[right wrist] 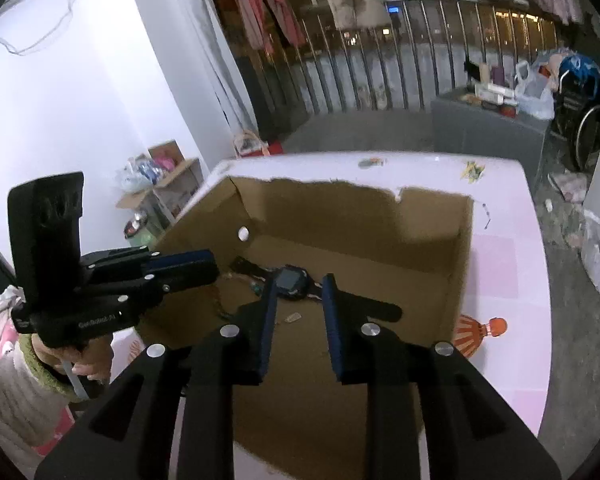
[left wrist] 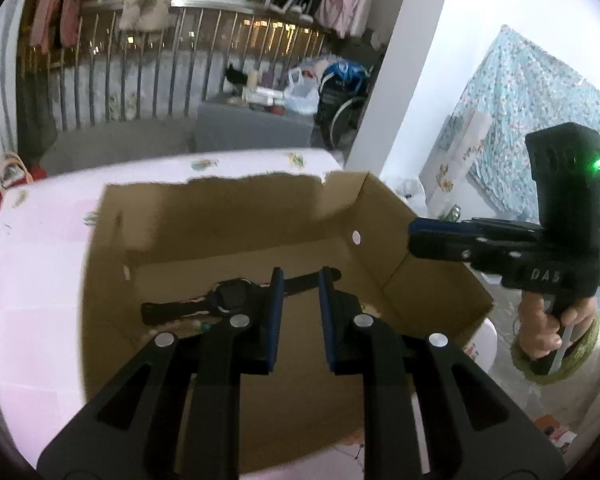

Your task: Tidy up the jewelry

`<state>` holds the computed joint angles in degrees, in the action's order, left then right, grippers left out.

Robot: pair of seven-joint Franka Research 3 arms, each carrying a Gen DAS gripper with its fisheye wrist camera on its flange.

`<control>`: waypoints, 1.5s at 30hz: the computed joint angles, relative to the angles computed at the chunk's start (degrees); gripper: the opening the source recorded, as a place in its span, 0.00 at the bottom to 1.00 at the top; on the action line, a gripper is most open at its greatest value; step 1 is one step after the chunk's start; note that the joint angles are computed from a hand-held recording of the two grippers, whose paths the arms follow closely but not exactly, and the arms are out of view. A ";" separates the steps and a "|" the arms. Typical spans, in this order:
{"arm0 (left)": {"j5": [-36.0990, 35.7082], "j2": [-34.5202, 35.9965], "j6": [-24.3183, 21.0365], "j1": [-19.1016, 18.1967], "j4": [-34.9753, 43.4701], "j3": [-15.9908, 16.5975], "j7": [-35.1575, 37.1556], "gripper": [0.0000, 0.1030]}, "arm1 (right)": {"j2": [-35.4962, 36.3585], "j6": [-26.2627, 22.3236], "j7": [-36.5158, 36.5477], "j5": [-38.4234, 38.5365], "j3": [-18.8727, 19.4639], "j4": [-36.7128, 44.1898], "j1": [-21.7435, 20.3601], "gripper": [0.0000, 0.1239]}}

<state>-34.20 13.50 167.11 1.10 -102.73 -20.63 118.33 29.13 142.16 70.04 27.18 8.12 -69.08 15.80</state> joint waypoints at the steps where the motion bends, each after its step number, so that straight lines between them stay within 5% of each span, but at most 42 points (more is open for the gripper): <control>1: -1.82 -1.72 1.51 0.64 -2.19 -0.95 1.79 0.16 | -3.03 2.30 -3.02 2.99 -0.28 -4.53 0.12 0.20; 6: -22.15 -10.34 3.88 2.52 -11.23 -3.82 20.59 0.16 | -12.97 8.73 -10.31 8.22 2.19 -19.68 -1.74 0.20; 10: -34.84 -16.43 1.95 -0.06 -17.69 -1.54 30.69 0.16 | -19.17 9.47 -11.87 10.97 1.03 -29.27 -0.57 0.20; 14: -40.31 -18.55 -1.79 -3.49 -21.36 1.38 34.01 0.17 | -21.33 7.97 -7.24 8.31 -0.81 -34.21 1.16 0.20; 19: -29.84 -14.78 -1.18 -8.12 -21.96 2.50 30.08 0.17 | -19.90 5.73 -2.59 7.16 -1.54 -34.77 1.59 0.20; 24: -1.96 -9.36 5.61 -12.84 -21.76 4.93 14.79 0.17 | -17.84 3.94 -2.03 8.82 -1.13 -33.97 1.08 0.20; 33: 30.10 -5.63 4.62 -14.84 -19.32 8.62 -5.16 0.17 | -16.06 2.78 -3.72 12.24 -0.33 -33.19 0.27 0.20; 39: 27.00 -4.77 1.30 -9.83 -17.53 3.73 -3.51 0.08 | -16.62 3.63 -5.37 14.79 -0.21 -34.32 -0.05 0.20; 43: 21.68 -6.49 5.07 -8.04 -19.71 1.45 -0.85 0.08 | -17.14 3.70 -6.03 15.83 -0.34 -35.23 -0.23 0.20; 45: 12.85 -8.04 7.22 -5.95 -20.74 -1.27 4.46 0.08 | -17.31 3.65 -6.25 16.00 -0.42 -35.43 -0.20 0.20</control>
<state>-21.35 5.45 174.33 -4.85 -123.48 -21.90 122.79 11.82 145.81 63.79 43.18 7.70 -104.51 15.60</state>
